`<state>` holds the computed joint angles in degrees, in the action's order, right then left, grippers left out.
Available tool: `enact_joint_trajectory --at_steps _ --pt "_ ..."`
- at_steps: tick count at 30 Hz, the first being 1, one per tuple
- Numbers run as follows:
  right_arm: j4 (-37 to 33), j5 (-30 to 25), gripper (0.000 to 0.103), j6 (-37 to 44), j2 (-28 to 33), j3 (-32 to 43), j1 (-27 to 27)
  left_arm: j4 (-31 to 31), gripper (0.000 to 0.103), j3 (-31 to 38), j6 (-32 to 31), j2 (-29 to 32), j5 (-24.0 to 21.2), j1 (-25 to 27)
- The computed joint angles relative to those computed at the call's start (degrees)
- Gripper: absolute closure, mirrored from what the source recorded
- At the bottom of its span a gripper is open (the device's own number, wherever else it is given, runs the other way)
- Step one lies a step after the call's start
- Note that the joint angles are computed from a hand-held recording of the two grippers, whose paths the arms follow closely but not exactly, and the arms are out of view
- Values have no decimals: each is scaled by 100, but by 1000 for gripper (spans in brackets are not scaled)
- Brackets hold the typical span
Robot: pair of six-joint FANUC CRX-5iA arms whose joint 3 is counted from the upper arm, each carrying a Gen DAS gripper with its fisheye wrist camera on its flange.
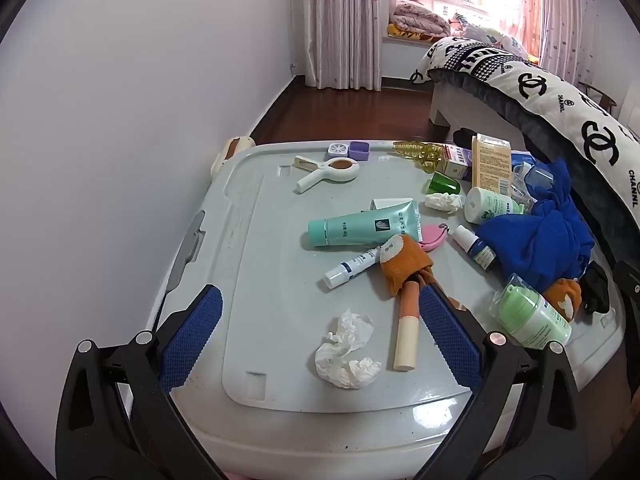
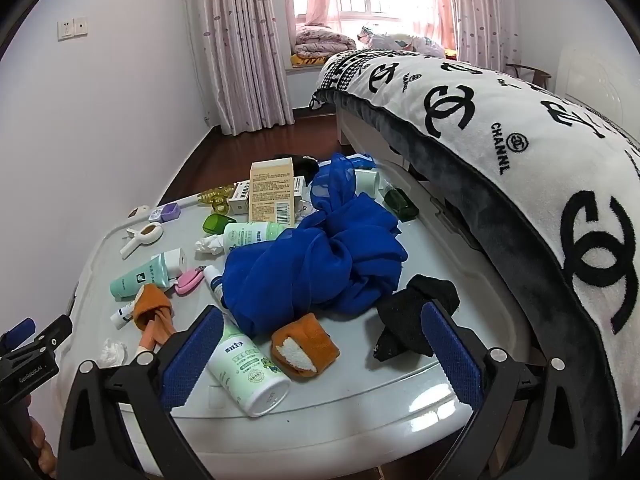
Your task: Collect trash
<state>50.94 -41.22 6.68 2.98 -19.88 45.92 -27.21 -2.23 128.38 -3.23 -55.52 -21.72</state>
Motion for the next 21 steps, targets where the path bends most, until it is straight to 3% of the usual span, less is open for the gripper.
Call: enact_joint_trajectory --at_steps 21 --pt "23 -11 5 0 -7 0 -7 54 7 -17 -102 5 -14 30"
